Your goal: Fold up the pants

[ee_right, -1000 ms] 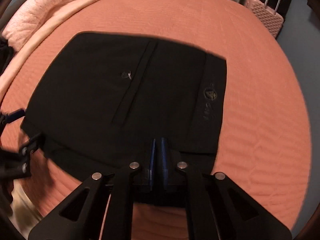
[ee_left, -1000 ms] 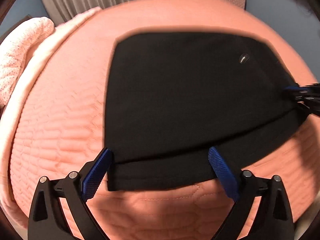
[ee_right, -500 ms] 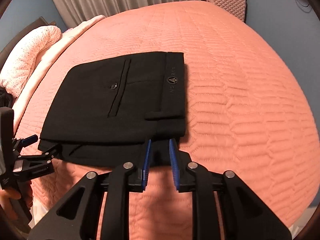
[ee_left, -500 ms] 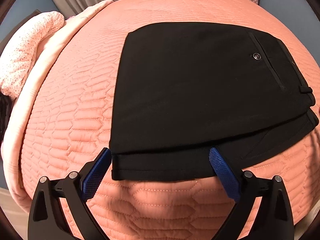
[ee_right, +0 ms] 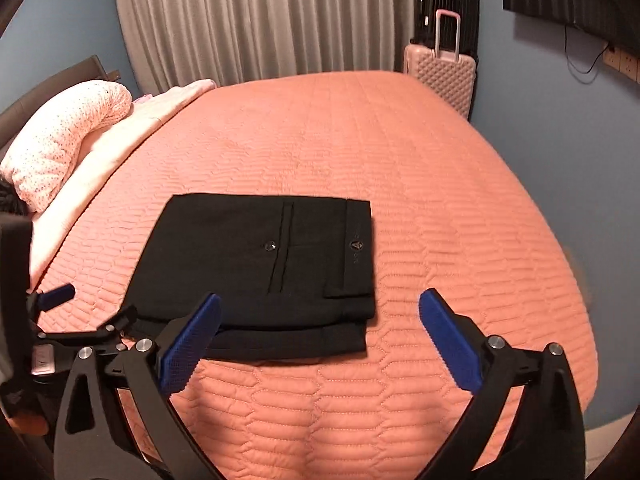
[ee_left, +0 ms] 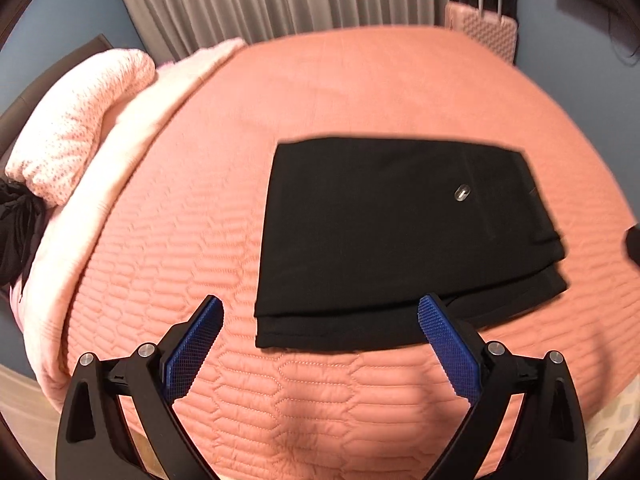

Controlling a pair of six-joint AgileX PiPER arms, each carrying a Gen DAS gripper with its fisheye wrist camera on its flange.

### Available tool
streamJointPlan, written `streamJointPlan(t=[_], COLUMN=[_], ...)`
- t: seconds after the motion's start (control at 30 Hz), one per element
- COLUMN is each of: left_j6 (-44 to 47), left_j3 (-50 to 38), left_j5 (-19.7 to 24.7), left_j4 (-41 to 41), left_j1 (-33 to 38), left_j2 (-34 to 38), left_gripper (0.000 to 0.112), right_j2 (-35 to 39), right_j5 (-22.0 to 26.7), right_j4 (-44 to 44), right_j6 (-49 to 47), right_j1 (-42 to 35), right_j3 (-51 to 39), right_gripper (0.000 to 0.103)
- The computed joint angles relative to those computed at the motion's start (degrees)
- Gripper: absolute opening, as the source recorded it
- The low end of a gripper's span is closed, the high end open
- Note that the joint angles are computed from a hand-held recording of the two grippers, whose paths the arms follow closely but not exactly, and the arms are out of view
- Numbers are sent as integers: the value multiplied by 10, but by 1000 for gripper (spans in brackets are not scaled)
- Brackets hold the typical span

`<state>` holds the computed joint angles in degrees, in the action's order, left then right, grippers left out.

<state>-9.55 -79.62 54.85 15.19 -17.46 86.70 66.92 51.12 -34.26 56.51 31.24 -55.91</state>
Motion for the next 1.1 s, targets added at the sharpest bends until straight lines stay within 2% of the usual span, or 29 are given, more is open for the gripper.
streamJointPlan(t=[0.1, 0.3, 0.67, 0.87, 1.0, 1.1], left_j6=[-37, -27, 1, -5, 15, 14], left_j3=[-12, -50, -69, -73, -85, -94], left_j5=[22, 47, 56, 57, 65, 74], left_j4=[37, 13, -8, -4, -58, -56], left_j1=[-34, -41, -24, -15, 23, 31], left_j2=[-28, -54, -76, -65, -53, -45], left_gripper=[97, 97, 97, 97, 97, 97], right_j2=[-2, -5, -17, -16, -13, -12], right_j5=[30, 99, 151, 151, 152, 148], right_j4=[-24, -68, -114, -109, -109, -108], right_j6=[27, 60, 104, 109, 109, 108], right_j1=[21, 67, 145, 158, 161, 159], right_j3=[-12, -46, -71, -67, -71, -73], right_gripper=[98, 98, 98, 98, 98, 98])
